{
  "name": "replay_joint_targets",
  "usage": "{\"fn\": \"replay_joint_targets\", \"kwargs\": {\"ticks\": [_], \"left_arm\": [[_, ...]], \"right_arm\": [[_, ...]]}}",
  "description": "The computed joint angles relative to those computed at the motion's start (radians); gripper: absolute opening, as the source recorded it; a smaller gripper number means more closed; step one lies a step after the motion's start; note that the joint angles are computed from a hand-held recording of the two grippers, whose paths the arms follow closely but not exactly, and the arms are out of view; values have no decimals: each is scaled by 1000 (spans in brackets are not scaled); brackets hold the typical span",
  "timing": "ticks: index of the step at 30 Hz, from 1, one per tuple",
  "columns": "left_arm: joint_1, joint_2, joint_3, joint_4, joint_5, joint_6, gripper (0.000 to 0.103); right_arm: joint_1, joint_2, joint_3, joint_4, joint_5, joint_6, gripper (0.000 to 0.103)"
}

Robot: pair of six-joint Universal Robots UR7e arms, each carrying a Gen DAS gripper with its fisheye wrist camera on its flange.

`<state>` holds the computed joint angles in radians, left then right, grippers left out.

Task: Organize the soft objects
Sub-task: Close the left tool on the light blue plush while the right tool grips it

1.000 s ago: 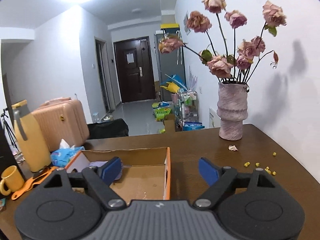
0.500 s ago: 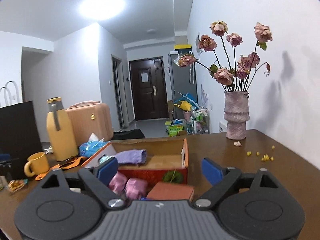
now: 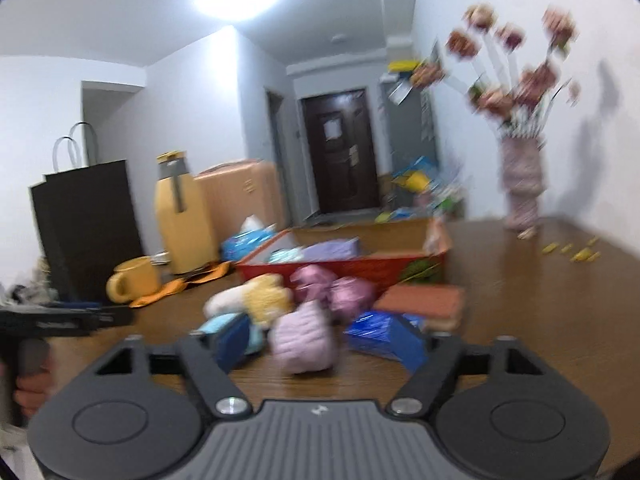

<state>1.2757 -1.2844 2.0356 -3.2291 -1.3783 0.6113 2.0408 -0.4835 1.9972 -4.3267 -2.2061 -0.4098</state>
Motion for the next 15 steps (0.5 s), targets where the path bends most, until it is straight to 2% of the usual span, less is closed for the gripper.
{"fn": "replay_joint_targets", "kwargs": {"ticks": [2,4,9,12,15], "left_arm": [[11,30,-36,46,-5,-23,90],[18,65,-92,120,3,-59,75],[54,153,-254,315,-37,-154,64],[75,192,-336,419,-86,-183,57],[98,225,-417,556,-136,-229,49]], "right_arm": [[-30,-6,-13,106,75,80,58],[-50,9,-57,208,101,131,53],[-87,59,-200,411,138,196,46],[-109,80,-274,491,179,241,44],[-122,106,-349,565,179,280,44]]}}
